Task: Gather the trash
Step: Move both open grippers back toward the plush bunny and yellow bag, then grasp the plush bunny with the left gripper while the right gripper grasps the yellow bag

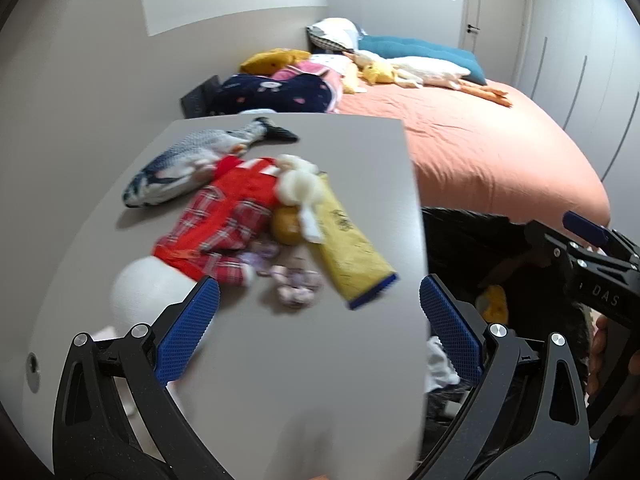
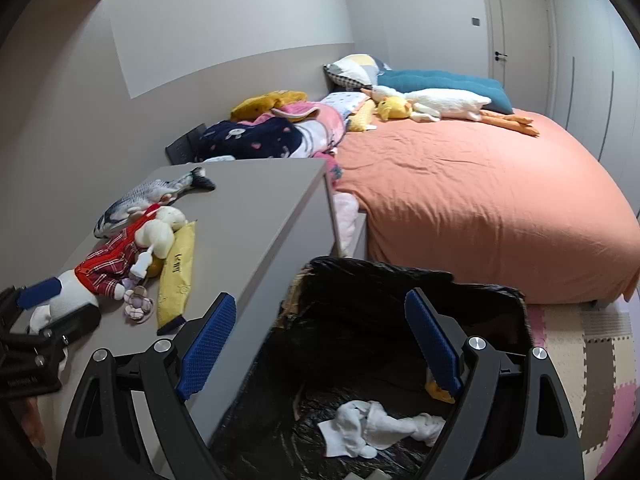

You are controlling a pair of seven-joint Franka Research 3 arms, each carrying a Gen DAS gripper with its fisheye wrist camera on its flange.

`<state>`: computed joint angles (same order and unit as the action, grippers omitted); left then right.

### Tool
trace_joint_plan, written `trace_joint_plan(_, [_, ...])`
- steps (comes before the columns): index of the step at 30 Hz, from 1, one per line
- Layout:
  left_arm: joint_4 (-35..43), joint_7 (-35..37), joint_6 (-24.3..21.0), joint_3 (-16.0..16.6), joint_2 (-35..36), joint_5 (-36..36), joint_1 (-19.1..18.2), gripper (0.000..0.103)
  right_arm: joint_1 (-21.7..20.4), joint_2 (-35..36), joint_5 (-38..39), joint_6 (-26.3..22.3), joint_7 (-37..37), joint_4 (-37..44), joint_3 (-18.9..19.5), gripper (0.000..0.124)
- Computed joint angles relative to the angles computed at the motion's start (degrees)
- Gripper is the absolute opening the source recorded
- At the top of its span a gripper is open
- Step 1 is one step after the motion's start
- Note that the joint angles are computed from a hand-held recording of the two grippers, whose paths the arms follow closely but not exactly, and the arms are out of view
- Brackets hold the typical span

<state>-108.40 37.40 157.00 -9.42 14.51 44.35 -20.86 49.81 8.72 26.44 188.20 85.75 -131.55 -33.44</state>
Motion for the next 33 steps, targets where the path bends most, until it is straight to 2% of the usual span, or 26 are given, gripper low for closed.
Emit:
trace_joint_plan(3, [-0.1,0.2,-0.3,0.6,-0.2,0.1,0.7,0.097,-4.1,1.3,-1.0,-0.7,0.5,1.9,4.7,0.087])
trace_joint_plan(6, [0.2,0.6,-1.2,0.9,0.0,0.1,1.4,0.097,-1.5,3.5,-3.2,-1.7,3.0,3.9,2.3,0.087])
trace_joint_plan(8, [0.2,0.8,-1.4,1.1,0.0,-0.1,2.0,0.097,-5.3,4.3,-4.4,-2.5,3.3,5.4,6.6,0.087])
trace_joint_plan(11, [0.6,1.2,-2.3,1.4,0.4,-0.8,2.8,0.097,-8.0,5.7,-6.3,-3.1,4.5,7.3,9.8,0.087])
trace_joint_plan(13, [1.2,1.5,-3.0,1.5,0.7,-1.4,3.2,0.097,-11.1,6.6,-7.3,-3.5,4.8,8.8,13.5,0.087])
trace_joint_plan(17, [2.8,2.8,-4.1,1.6,1.8,-2.4,3.8,0.097,-19.7,8.4,-8.7,-4.6,4.2,12.1,23.1,0.087])
trace_joint_plan(23, [8.7,9.4,-9.7,1.3,6.3,-6.5,4.4,0.096,-22.2,11.8,-13.1,-7.7,6.0,17.4,26.3,0.086])
trace_joint_plan(27, [11.6,12.8,-12.4,1.2,8.7,-10.0,4.9,0.087,-25.9,14.6,-13.8,-10.8,5.5,21.7,30.6,0.074])
trace_joint_plan(28, [12.3,13.6,-13.3,1.2,9.3,-11.1,5.1,0.083,-25.9,15.1,-14.2,-11.4,5.7,22.4,30.6,0.072])
trace_joint_plan(33, [14.1,13.4,-15.7,2.4,10.7,-11.4,4.6,0.079,-27.2,17.9,-15.1,-14.6,5.2,26.3,32.7,0.062])
